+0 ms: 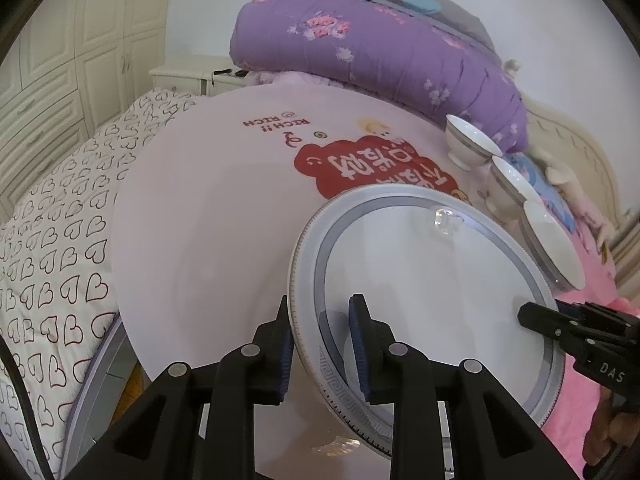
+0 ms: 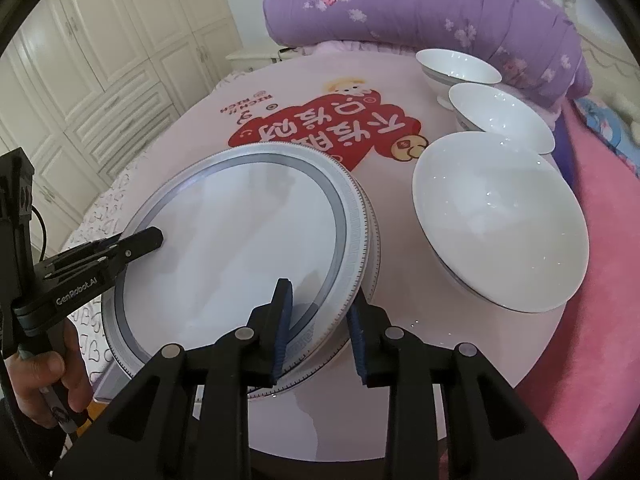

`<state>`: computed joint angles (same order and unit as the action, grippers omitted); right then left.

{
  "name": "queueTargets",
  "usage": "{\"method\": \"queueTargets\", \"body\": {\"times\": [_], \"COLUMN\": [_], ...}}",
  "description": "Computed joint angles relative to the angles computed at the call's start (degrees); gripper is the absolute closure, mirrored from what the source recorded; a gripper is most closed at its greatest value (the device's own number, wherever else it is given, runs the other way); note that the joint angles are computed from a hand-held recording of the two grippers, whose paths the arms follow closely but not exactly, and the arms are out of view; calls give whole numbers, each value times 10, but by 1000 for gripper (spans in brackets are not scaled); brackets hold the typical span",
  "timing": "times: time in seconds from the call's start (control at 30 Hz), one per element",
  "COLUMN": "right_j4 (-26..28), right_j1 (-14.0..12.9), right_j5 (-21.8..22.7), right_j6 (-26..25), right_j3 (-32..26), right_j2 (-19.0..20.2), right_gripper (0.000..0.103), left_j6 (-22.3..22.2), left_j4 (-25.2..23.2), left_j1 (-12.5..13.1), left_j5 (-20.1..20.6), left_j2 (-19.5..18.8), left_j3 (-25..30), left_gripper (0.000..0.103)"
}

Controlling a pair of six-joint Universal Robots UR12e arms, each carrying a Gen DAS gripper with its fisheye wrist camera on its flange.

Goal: Organize plates and bowls
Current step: 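Lower the plate onto the plate stack and open both tools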

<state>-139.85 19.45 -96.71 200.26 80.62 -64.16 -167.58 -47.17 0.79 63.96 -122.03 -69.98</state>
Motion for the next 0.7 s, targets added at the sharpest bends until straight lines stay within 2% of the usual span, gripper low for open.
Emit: {"method": "queueTargets", "body": {"times": [0.43,0.53,0.7], "right_j4": [9,15,11], "right_j1": [3,4,3], "right_j5": [-13,-18,-15], "right_j6": [-3,-2,3], "right_j3": [-3,-4,-2], "right_j2": [0,0,-1], "right_gripper": [70,62,60], "left_j6": [2,1,-5], "left_j4": [-28,-45,-48], "left_j1": [5,7,8], "left_j5": [-24,-31,-32], "left_j2": [-10,-13,-16], "left_j3": [16,23,25], "left_gripper": [77,72,63]}}
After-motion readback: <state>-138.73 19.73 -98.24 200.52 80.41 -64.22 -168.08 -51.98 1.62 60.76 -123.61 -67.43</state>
